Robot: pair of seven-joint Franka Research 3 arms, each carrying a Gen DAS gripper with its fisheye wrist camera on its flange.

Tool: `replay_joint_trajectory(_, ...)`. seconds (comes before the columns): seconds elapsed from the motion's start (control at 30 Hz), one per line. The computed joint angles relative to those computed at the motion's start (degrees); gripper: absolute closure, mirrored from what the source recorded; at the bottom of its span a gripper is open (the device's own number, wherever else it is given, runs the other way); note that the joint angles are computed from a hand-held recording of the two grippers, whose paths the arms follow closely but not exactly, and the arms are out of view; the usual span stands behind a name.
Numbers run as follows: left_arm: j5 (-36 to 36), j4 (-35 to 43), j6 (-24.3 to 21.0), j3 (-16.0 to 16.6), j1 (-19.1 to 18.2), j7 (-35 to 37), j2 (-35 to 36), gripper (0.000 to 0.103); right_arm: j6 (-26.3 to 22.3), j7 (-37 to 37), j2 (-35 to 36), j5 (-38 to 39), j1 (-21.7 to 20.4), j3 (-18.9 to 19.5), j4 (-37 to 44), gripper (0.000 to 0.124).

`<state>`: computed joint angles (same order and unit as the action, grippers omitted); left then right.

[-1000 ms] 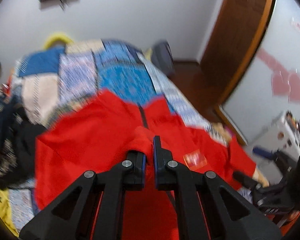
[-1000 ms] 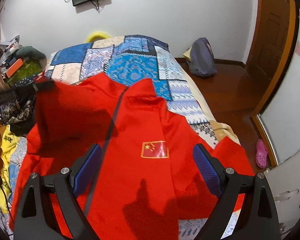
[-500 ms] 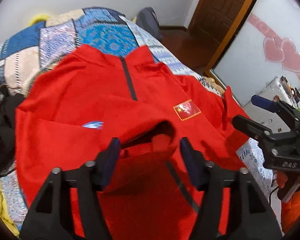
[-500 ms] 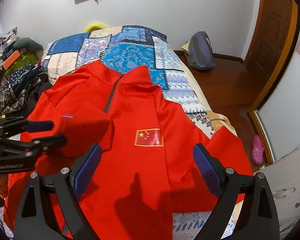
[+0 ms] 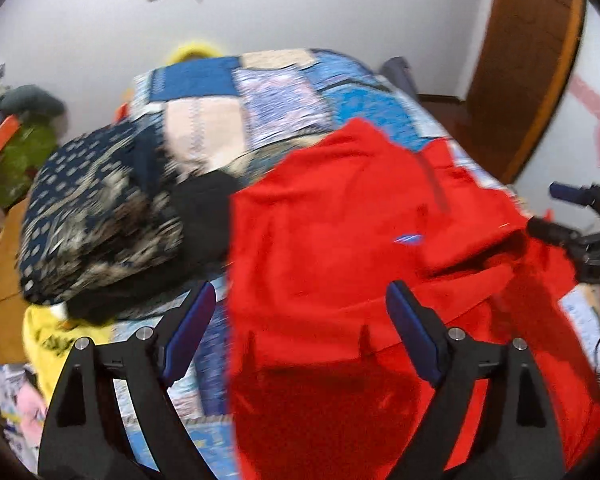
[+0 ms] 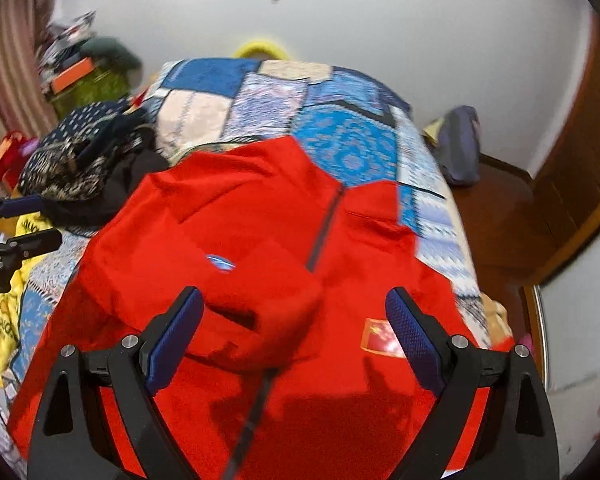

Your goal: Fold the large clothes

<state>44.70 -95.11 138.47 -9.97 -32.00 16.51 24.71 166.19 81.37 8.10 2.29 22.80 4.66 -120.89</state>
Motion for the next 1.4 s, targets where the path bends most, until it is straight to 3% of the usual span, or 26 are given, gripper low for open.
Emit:
replay_joint_trajectory(0.2,-2.21,-8.9,1.95,-0.67,2.58,-1.7,-3.28,0.016,-6.63,5.34,6.61,-9.9,4.2,-3.03,6.65,0.036)
replay_joint_trajectory(0.33,-4.13,-11.87,3.69,-1.19,3.86,-1.46,-2.41,0.016,-11.96,6.75,9.36,-14.1,5.22,-3.9,9.33,0.047)
replay_joint_trajectory(0.47,-8.03,-12.49,6.46,-1.75,5.19,0.03,0.17,0.016,-12.83,6.96,9.87,-17.74,5.46,-4.68,8.46,0.051)
replay_joint_trajectory(0.57,-9.43,-12.38,9.26,-1.05,5.05,-0.5,1.75,0.016,-13.21,6.7,10.34,-17.89,4.81,-4.4,8.02,0.062)
replay_joint_trajectory(0.67,-9.53,-12.84,12.18,0.1,4.72,-2.74,1.98,0.016,-11.52,7.86,10.73,-17.23,4.56,-4.55,7.77,0.077)
replay_joint_trajectory(0.77,-10.44,-13.11,14.51,0.49,4.94,-3.75,2.31,0.016,-10.04,9.26,10.53,-17.4,4.94,-4.71,7.94,0.101)
replay_joint_trajectory(0.83,-10.92,-12.34,13.43,0.66,4.57,-3.77,2.65,0.016,-5.33,8.7,9.17,-15.64,4.12,-3.89,6.32,0.111)
replay_joint_trajectory(1.07,-11.38,-10.7,12.64,0.85,3.95,-3.71,3.35,0.016,6.24,6.97,4.71,-10.32,3.14,-3.18,4.91,0.116)
replay_joint_trajectory(1.13,-10.59,-10.91,13.78,1.51,3.51,-5.25,3.17,0.016,7.51,5.29,3.88,-7.19,2.01,-2.2,5.57,0.116)
replay_joint_trajectory(1.3,-10.5,-11.14,15.87,2.11,3.74,-8.06,3.24,0.016,12.25,8.57,2.6,-6.3,3.64,-5.57,6.24,0.116)
replay_joint_trajectory(1.4,-10.61,-10.34,15.9,2.7,3.61,-9.94,3.92,0.016,13.26,8.11,2.51,-3.08,2.07,-4.54,5.47,0.116)
